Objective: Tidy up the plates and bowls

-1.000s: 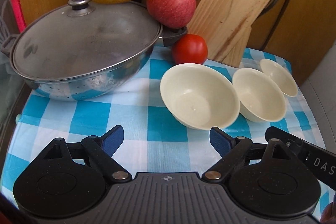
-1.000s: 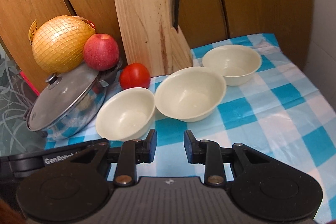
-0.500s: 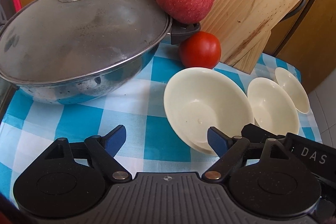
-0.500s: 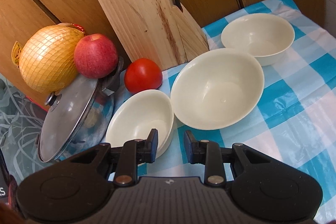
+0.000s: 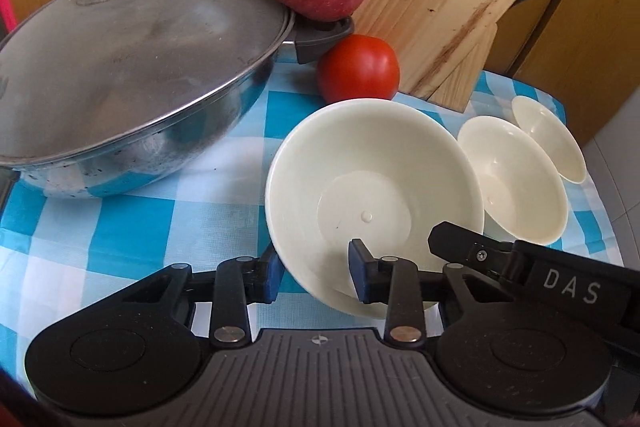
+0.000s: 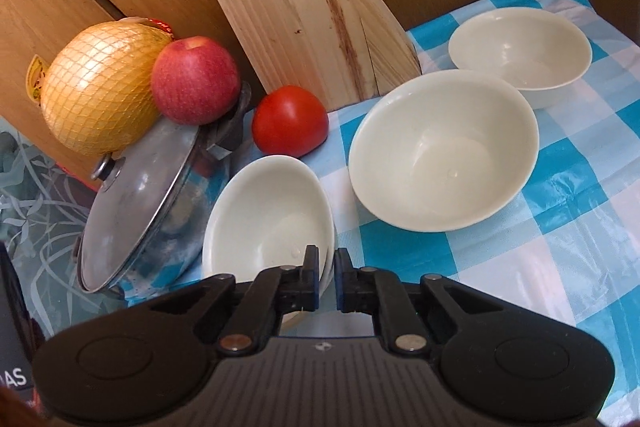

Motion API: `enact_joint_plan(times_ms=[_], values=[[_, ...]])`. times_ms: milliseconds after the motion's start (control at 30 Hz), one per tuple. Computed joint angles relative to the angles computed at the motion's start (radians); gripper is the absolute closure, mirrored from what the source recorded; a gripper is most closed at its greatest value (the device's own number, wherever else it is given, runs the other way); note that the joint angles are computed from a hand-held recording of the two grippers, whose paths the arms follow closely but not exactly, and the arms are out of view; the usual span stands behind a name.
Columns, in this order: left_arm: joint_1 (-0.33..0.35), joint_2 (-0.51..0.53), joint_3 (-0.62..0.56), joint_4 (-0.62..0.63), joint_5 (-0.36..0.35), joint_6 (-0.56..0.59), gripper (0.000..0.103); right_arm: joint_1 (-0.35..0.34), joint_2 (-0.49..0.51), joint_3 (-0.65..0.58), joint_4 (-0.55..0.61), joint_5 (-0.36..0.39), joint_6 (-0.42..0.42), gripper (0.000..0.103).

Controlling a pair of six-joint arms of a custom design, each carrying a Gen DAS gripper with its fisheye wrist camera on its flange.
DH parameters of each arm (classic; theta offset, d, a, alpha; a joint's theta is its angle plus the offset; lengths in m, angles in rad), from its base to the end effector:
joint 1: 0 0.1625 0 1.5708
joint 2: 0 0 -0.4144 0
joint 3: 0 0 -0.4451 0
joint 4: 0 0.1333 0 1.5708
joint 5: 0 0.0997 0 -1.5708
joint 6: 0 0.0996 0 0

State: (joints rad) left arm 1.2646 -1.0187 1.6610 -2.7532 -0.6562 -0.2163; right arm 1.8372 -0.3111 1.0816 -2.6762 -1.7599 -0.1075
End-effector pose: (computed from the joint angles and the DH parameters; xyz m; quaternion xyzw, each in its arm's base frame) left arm -0.0058 -0.7223 0.2478 -0.0788 0.8692 -0.3412 0.3493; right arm 0.3317 -0.7804 -0.0803 0.1670 -0.9674 0.1728 0.0796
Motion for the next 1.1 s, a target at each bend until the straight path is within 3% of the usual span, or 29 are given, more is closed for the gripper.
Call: enact_joint_plan(times_ms=[600, 733, 1100], values=[[-0.039, -0.093, 0.098, 0.134, -0.038, -0.059, 0.059, -0.010, -0.113, 0.116, 0.089, 0.017, 0.074, 0.091], [-0.044, -0.087, 0.101, 0.132, 0.006, -0.047, 0.053, -0.012, -0.118, 0.119, 0.078, 0.006, 0.089, 0.088], [-0.067, -0.125, 0.138, 0.066, 0.030, -0.040, 0.046, -0.020, -0.164, 0.168, 0.007, 0.008, 0.076, 0.082]])
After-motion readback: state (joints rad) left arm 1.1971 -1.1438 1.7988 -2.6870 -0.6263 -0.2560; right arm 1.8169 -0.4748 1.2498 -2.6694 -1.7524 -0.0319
